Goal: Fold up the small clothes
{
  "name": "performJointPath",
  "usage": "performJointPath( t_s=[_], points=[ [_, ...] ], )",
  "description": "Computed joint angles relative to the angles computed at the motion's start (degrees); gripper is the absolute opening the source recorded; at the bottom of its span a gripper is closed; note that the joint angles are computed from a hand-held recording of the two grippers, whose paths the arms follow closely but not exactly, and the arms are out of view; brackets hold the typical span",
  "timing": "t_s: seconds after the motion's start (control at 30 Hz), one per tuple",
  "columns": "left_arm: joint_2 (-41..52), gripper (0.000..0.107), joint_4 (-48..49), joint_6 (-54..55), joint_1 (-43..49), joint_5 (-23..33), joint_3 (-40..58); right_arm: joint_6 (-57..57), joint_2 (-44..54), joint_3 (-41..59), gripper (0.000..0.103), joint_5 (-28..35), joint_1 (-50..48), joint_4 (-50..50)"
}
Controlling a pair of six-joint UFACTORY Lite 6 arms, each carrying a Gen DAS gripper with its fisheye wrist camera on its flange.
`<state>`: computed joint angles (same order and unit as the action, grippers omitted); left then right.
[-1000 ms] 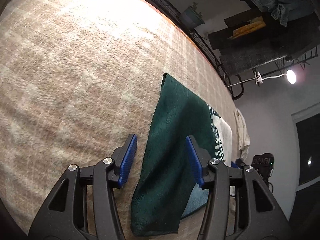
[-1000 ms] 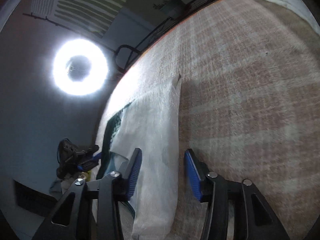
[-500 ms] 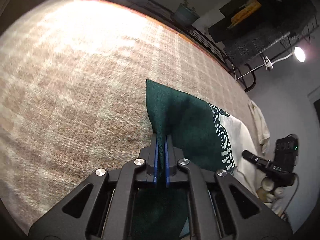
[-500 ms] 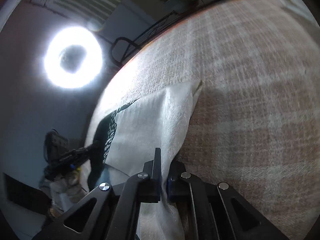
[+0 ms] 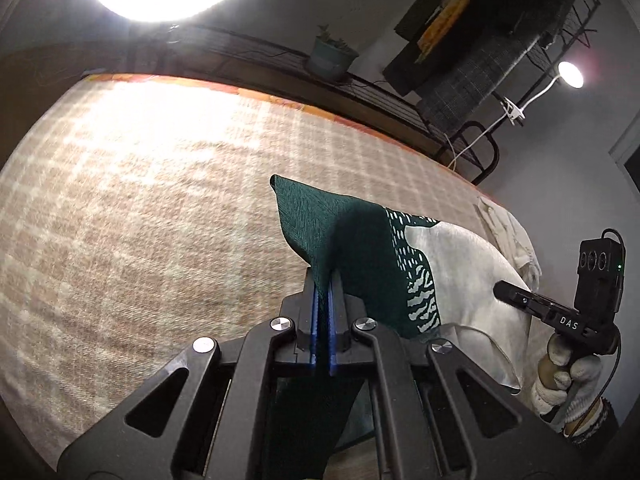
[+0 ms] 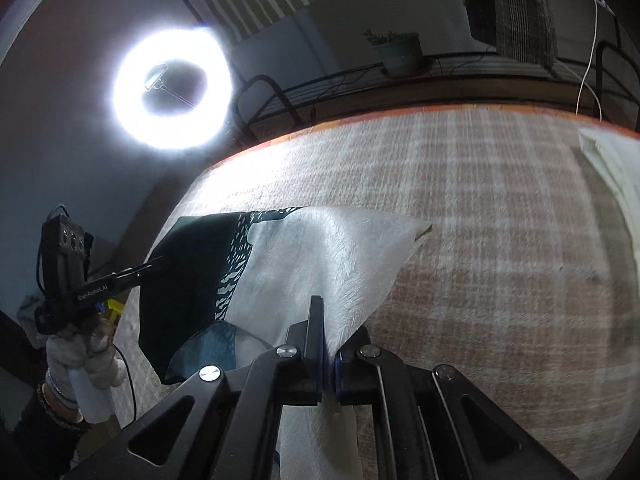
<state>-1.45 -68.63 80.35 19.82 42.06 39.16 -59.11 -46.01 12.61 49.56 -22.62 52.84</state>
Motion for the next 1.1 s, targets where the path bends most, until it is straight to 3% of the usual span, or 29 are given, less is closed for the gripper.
performJointPath(
  t_s=[0.3, 0.53, 0.73, 0.83, 0.93, 1.1],
  points=[
    [-1.6, 0.001, -1.0, -13.2, -22.3, -8.7, 4.4, -16.5, 7.7, 10.0, 0.001, 13.1, -26.6, -3.7],
    [7.9, 0.001, 1.5, -26.5, -44.2, -19.0, 17.4, -26.2, 23.4, 25.7, 0.001, 17.0, -42.7, -4.3],
    [22.4, 0.001, 12.8, -43.7, -57.0, -23.0, 37.8, -30.4, 39.3, 42.8, 0.001, 16.9, -50.2, -3.1],
    [33.3, 0.001, 22.4, -55.7, -62.2, -23.2, 52.6, -29.9, 47.4, 52.2, 0.001, 16.2, -51.8, -2.4],
    [42.6, 0.001, 27.5, -63.2, -64.4, -21.7, 65.3, -28.9, 55.7, 61.5, 0.001, 13.6, -52.2, -2.3],
    [63.0, 0.001, 41.6, -80.8, -67.4, -15.3, 95.1, -26.1, 69.4, 76.8, 0.001, 9.6, -51.8, -4.1]
  ],
)
